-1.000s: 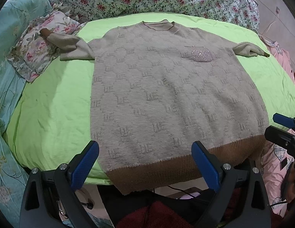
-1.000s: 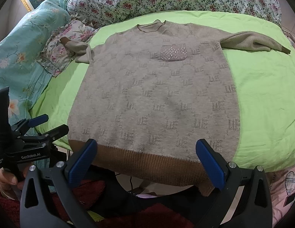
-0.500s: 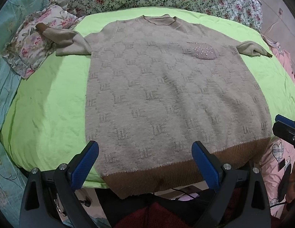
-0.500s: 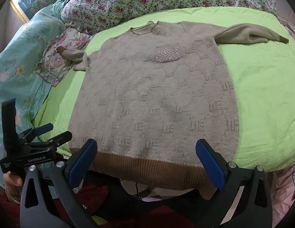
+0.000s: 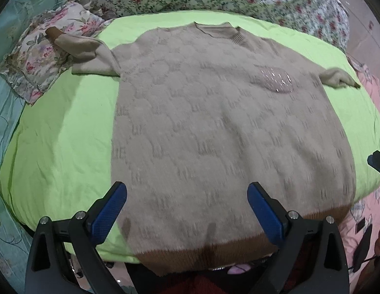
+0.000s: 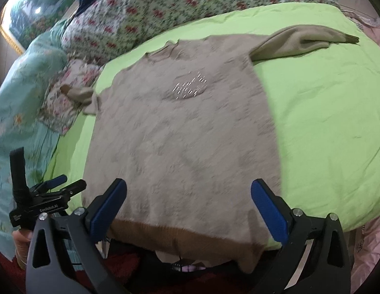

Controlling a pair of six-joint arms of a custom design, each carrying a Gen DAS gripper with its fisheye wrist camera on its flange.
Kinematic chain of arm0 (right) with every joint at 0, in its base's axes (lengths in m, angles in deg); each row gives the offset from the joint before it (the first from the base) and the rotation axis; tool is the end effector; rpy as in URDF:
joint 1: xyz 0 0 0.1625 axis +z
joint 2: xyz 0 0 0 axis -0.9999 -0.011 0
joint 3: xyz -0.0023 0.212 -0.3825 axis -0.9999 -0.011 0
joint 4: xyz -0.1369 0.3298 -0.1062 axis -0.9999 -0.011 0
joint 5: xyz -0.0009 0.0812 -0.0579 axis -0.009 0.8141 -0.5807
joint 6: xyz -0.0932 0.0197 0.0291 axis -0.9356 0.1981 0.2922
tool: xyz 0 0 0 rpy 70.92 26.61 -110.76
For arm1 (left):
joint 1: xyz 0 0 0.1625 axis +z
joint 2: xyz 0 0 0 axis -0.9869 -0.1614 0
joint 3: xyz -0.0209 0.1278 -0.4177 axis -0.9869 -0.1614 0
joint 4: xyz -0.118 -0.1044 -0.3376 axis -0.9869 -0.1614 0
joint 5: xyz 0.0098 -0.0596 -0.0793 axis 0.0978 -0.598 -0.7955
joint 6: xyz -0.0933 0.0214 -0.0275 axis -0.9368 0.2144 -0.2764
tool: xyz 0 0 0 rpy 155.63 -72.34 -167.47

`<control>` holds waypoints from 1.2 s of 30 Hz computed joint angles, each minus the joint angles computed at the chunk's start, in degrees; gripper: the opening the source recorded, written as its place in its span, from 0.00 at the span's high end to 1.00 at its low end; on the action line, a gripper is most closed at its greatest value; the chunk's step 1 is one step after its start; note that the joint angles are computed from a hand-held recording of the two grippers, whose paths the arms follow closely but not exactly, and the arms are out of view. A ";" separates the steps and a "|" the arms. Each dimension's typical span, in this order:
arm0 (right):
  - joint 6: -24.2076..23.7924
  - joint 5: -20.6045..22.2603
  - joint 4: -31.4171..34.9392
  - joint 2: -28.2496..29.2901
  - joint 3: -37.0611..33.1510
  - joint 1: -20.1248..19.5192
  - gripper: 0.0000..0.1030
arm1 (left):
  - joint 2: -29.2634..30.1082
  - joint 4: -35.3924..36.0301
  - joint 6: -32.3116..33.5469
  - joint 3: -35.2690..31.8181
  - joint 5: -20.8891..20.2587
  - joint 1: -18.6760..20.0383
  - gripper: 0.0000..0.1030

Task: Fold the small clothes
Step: 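Reach the right tool to a brown sleeve cuff and grasp it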

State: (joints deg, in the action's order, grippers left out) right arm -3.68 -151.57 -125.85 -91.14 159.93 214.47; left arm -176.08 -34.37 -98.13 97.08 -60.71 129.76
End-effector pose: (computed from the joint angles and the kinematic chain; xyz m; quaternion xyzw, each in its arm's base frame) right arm 0.3548 -0.3857 0.0011 0.0488 -0.9225 0.3149 0.2178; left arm -0.0321 -0.3669 0.3638 -0.0099 0.8765 -0.2587 0.4057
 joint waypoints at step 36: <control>-2.51 -3.23 -1.50 -17.97 -16.51 -29.45 0.90 | 16.44 -16.32 12.82 -7.97 -7.27 12.87 0.03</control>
